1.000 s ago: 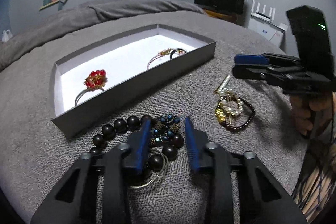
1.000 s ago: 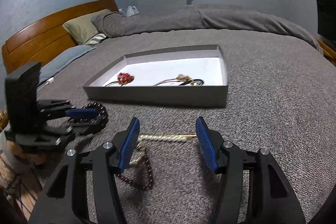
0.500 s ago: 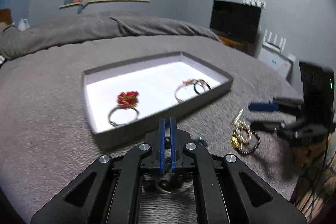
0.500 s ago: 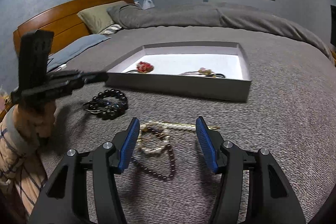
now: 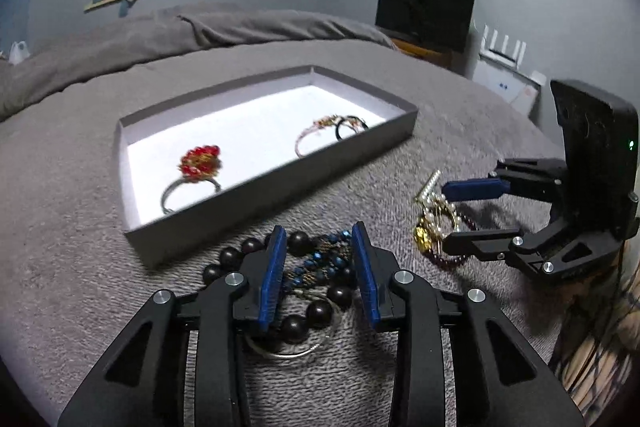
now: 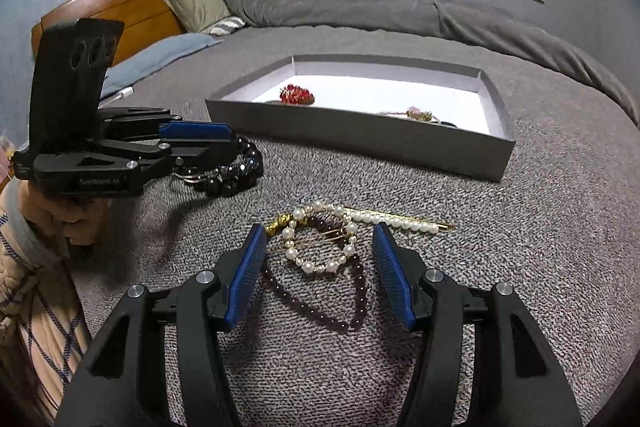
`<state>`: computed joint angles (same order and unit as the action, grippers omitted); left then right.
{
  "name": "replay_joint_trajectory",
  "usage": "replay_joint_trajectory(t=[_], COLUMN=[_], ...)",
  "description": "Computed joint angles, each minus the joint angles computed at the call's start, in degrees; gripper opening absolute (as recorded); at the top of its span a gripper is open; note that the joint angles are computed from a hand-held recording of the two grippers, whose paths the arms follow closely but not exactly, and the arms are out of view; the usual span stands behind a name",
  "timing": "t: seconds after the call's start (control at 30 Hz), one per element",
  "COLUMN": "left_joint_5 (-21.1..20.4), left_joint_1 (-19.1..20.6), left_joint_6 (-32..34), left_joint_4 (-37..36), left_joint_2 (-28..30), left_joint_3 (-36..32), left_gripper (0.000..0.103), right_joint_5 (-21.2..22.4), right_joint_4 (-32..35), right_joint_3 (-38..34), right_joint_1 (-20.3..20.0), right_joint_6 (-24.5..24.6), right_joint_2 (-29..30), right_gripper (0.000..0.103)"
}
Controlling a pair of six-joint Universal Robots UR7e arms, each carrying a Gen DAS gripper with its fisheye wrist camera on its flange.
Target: Organize jewelry
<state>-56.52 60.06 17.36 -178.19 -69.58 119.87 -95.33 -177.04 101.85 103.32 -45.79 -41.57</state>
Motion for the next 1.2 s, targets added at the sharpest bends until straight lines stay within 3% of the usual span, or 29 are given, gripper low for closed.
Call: replay_joint_trajectory(t=[0.2, 0.33, 0.47, 0.6, 0.63, 0.9, 0.97, 1.03, 1.07, 1.2], left_joint_5=[1.6, 2.7, 2.6, 2.0, 2.0, 1.7, 0.0, -0.1, -0.1, 0.0], left_joint_1=[-0.2, -0.5, -0.7, -0.8, -0.9, -0.6, 0.0, -0.2, -0.4, -0.8], left_joint_6=[0.0, 0.0, 0.7, 1.5, 1.9, 1.9, 0.4, 1.1, 1.5, 2.6], left_joint_4=[1.2, 1.4, 0.4, -1.3, -2.0, -3.6, -0.8, -1.2, -1.3, -0.2], left_joint_2=[1.6, 2.4, 2.1, 1.2, 1.0, -0.5, -1.1, -1.0, -0.9, -0.1], left_joint_3=[-0.6, -0.8, -0.4, 0.3, 0.5, 0.7, 0.2, 0.5, 0.6, 0.6], left_gripper=[0.035, 0.035, 0.018, 0.015, 0.006, 0.005, 0.012, 0.033, 0.037, 0.039], right_joint_5=[-1.5, -1.7, -1.0, 0.0, 0.4, 2.7, 2.8, 2.8, 2.7, 2.8], right_joint_4=[0.8, 1.4, 1.6, 0.9, 0.5, -1.5, -1.6, -1.7, -1.6, -1.5], right_joint_3=[-0.9, -1.5, -1.5, -1.4, -1.3, -0.8, -0.8, -0.8, -0.9, -1.1], right_joint_1=[0.3, 0.2, 0.0, -0.2, -0.2, -0.8, -0.9, -0.8, -0.8, -0.8], right_joint_6=[0.3, 1.4, 1.7, 1.8, 1.8, 2.5, 2.6, 2.6, 2.6, 2.5], right_joint_2=[0.8, 1.0, 0.7, 0.3, 0.2, -1.0, -1.1, -1.1, -1.0, -0.9], right_gripper=[0.054, 0.040, 0.040, 0.039, 0.039, 0.040, 0.040, 0.040, 0.040, 0.039])
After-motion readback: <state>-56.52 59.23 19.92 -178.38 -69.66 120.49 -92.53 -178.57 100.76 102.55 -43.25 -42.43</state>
